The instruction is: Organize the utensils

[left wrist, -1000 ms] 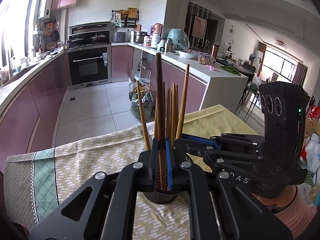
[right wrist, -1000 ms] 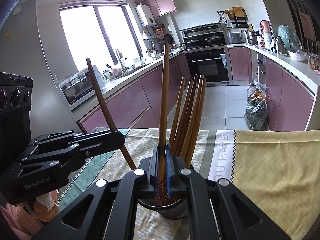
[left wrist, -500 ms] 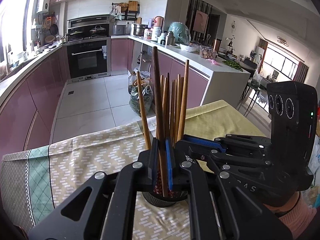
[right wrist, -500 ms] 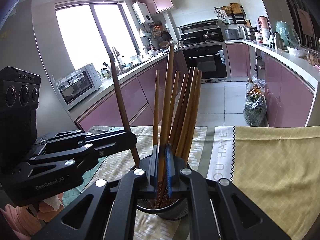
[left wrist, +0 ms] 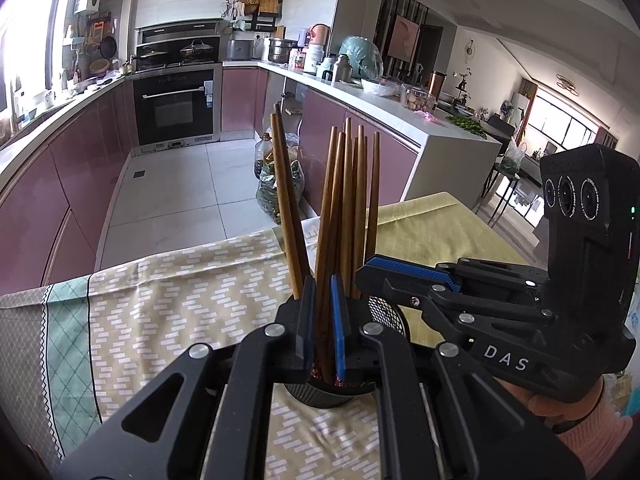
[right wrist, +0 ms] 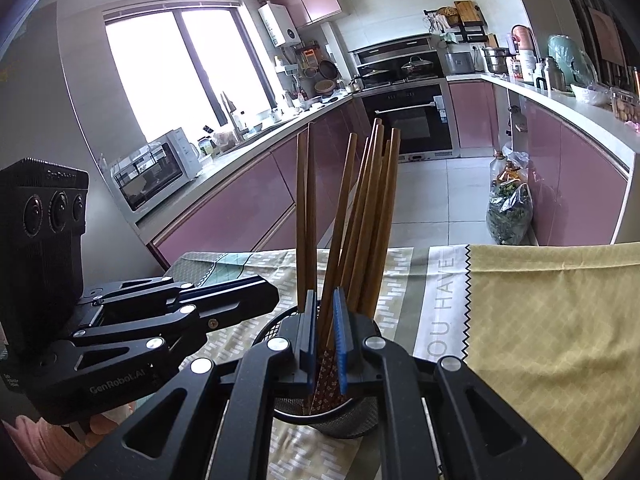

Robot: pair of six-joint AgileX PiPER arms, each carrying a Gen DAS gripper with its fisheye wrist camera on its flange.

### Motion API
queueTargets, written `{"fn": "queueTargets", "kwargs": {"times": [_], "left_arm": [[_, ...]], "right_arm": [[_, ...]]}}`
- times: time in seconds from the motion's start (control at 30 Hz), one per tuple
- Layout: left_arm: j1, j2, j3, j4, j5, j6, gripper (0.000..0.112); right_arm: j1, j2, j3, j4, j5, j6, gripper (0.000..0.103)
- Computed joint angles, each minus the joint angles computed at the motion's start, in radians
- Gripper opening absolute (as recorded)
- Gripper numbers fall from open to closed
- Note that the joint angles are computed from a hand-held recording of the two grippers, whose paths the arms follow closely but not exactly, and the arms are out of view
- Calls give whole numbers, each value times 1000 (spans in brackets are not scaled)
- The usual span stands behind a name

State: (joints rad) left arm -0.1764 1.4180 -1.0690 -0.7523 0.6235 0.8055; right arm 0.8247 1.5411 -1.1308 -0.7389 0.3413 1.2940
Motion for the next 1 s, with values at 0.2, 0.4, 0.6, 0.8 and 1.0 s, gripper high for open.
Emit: {"fn": "queueTargets", "kwargs": {"times": [0.2,0.4,0.6,0.8,1.0], "left_arm": [[33,-81,97,-75,-51,95,29],[74,-194,214,-152,-114,188,55],[144,-301,328,-260,-156,297,81],[259,-385,432,-374,-162,388,97],[410,-449,505,-489,-101,521,97]], "right_arm": [[42,-21,20,-100,34,96,15],[93,-47,51,-232,89,230,34],[184,-66,87,-415,207,421,66],[295,-60,112,-527,359,562,88],[403,-24,114,-592,502,623,96]]}}
